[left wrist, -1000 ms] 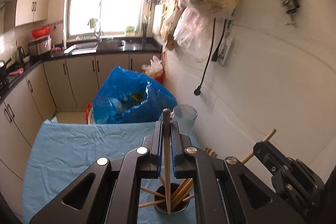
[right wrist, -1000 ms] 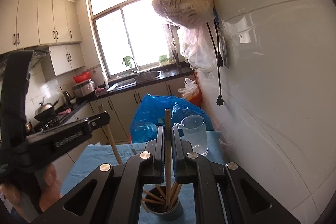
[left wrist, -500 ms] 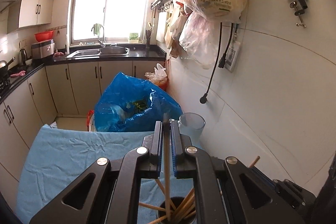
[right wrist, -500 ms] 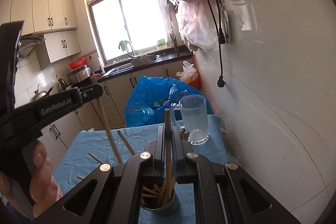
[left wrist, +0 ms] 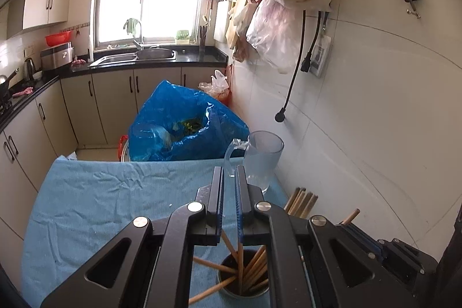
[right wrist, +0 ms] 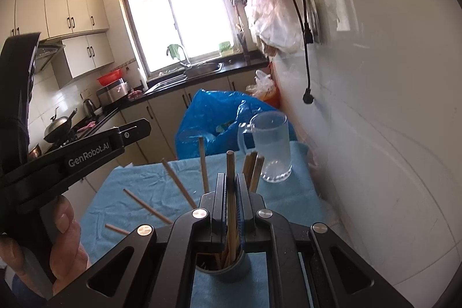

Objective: Organize utensils

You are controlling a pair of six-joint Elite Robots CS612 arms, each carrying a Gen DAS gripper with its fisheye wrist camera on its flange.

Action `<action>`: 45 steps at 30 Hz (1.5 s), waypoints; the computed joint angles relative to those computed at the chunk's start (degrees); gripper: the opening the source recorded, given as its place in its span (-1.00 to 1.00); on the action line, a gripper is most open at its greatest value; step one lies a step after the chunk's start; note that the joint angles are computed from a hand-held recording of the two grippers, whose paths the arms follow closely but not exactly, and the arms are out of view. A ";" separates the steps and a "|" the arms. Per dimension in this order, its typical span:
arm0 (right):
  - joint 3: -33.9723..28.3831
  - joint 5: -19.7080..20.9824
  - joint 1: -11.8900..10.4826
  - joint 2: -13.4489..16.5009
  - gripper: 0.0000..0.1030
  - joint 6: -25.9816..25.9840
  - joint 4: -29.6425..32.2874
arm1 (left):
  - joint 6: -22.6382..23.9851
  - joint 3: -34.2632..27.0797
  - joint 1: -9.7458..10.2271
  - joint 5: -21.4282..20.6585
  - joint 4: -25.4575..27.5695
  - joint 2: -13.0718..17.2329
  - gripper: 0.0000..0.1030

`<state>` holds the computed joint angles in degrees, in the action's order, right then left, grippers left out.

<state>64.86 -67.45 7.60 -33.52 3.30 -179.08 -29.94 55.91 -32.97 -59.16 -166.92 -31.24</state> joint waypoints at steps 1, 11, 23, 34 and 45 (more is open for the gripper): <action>0.24 0.59 -0.17 -0.21 -0.86 0.36 0.49 | -0.04 0.41 -0.06 0.03 -0.21 -0.20 -0.86; 1.81 1.01 -0.70 -1.46 -0.65 1.23 0.59 | -2.54 8.90 -0.76 2.37 -4.74 -4.65 -0.86; 13.77 -2.77 -0.77 -6.27 0.66 5.34 -10.66 | -5.58 24.92 -4.33 12.50 -10.91 -10.75 0.27; 24.14 -22.37 3.70 -9.20 1.00 0.92 -21.83 | -10.17 37.75 -8.52 20.37 -6.44 -14.82 0.74; 28.79 -27.53 6.64 -9.52 1.00 -3.46 -24.85 | -18.94 45.00 -8.82 16.14 -4.93 -17.38 0.74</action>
